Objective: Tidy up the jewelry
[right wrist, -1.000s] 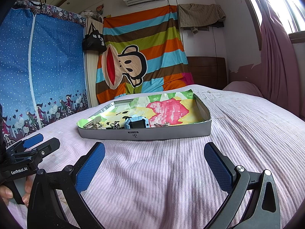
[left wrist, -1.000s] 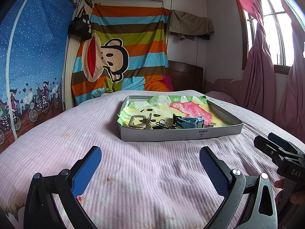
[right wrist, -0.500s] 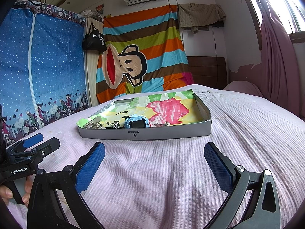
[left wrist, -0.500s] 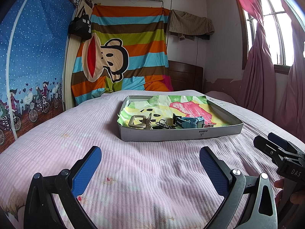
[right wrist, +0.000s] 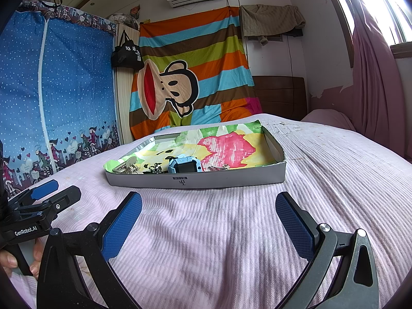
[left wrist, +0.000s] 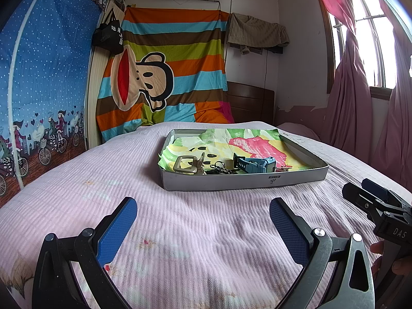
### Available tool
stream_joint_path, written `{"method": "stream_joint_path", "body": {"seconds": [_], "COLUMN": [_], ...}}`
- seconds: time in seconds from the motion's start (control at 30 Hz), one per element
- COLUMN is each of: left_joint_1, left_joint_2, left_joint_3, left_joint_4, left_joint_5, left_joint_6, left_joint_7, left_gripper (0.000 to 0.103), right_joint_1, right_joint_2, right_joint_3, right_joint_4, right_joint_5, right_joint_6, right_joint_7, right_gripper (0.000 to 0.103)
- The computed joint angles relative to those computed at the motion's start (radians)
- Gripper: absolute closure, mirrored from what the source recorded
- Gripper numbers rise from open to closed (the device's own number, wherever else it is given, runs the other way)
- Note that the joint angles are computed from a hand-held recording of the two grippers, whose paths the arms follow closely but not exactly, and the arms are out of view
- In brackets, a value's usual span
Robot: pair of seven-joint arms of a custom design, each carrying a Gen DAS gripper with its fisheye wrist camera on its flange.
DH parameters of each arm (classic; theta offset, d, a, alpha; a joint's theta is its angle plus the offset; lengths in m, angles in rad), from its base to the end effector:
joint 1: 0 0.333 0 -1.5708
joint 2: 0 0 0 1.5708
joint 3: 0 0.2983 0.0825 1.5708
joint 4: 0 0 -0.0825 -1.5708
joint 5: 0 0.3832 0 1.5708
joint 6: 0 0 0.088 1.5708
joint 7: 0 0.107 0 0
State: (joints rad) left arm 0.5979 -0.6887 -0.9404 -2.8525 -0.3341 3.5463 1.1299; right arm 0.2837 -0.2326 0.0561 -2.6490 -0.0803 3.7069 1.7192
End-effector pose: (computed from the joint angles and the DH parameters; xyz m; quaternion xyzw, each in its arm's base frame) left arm 0.3786 -0.1047 0.4470 -0.6403 0.4901 -0.4158 0.4206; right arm 0.4245 0.1623 0.4646 -0.6435 0.4746 -0.3170 0.5101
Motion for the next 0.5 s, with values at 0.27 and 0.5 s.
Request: {"method": "stream_joint_path", "body": {"seconds": [0.27, 0.5], "left_joint_1": [0.0, 0.014], "left_joint_2": [0.0, -0.015], "left_joint_3": [0.0, -0.01], "left_joint_4": [0.0, -0.008], "left_joint_5": [0.003, 0.005], "left_joint_6": [0.001, -0.007], "left_joint_7": [-0.002, -0.019], "left_gripper": [0.0, 0.0], "right_joint_1": [0.0, 0.0], "right_joint_2": [0.0, 0.0], "right_joint_3": [0.0, 0.0], "right_joint_4": [0.0, 0.0], "right_joint_5": [0.0, 0.001], "right_joint_6": [0.001, 0.0], "right_joint_7": [0.0, -0.001], "right_gripper": [0.001, 0.001]}}
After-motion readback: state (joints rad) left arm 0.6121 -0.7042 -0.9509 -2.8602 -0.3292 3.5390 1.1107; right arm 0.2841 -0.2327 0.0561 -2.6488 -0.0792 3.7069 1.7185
